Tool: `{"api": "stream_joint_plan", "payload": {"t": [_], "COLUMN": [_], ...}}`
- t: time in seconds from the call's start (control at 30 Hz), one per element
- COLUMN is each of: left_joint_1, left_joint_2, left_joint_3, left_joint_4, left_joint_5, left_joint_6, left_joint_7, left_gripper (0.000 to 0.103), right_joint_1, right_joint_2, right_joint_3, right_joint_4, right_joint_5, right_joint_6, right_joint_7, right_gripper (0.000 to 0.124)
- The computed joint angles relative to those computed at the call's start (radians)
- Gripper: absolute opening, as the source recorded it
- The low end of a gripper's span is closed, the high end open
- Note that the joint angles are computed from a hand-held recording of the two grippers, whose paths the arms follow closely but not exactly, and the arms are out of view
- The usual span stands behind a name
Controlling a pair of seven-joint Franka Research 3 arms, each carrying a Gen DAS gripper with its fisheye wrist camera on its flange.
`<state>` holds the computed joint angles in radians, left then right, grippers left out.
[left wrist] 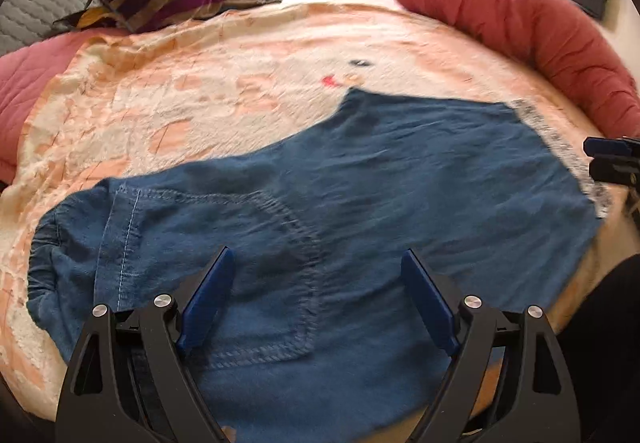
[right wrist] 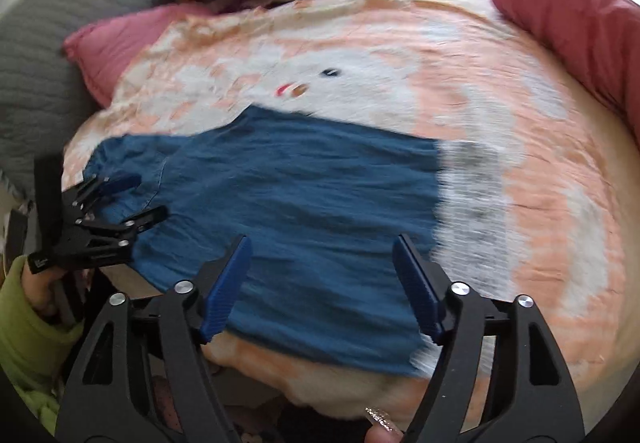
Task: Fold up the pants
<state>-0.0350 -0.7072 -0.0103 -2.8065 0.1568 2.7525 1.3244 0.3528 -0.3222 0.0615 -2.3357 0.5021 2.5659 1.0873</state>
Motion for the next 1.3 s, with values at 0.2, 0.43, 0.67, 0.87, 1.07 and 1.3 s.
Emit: {"api": "stream_joint_plan", "payload": {"t": [0.2, 0.43, 0.67, 0.87, 1.07, 1.3], "left_joint_1": [-0.015, -0.033, -0.047, -0.069, -0.097, -0.196], "left_joint_2": [-0.005, -0.017, -0.080, -0.104, -0.097, 0.013], "left_joint_3": [0.079, 0.106, 0.088, 0.073, 0.051, 0.055], "left_joint_4": [-0.042, -0.070, -0.054, -0.018, 0.033, 0.161], "left_joint_5": [-0.050, -0.107, -0.130, -0.130, -0.116, -0.134], "left_joint_6": [0.074, 0.140, 0.077, 0.033, 0.026, 0.006], "left_joint_7": [0.054, 0.076, 0.065, 0.068, 0.078, 0.149], "left_gripper": [0.085, 0.089, 0.096, 0.098, 0.098, 0.098], "right_joint_1": [-0.044, -0.022, -0.006, 0.000, -0.030, -0.085], "right_joint_2": [0.103, 0.122, 0.035, -0.042, -0.142, -0.217], "right_joint_3": [0.072, 0.026, -0.015, -0.040, -0.064, -0.075], "right_joint_4": [0.018, 0.023, -0.050, -0.100, -0.168, -0.227], "right_joint_5": [-0.206, -0.116, 0.031, 0.110, 0.133, 0.101], "right_joint_6": [0.009, 0.000, 0.118, 0.169, 0.170, 0.151], "right_joint_7": [0.194, 0.179, 0.107, 0.115, 0.155, 0.238], "right_gripper": [0.071, 0.073, 0.082, 0.088, 0.091, 0.092]}}
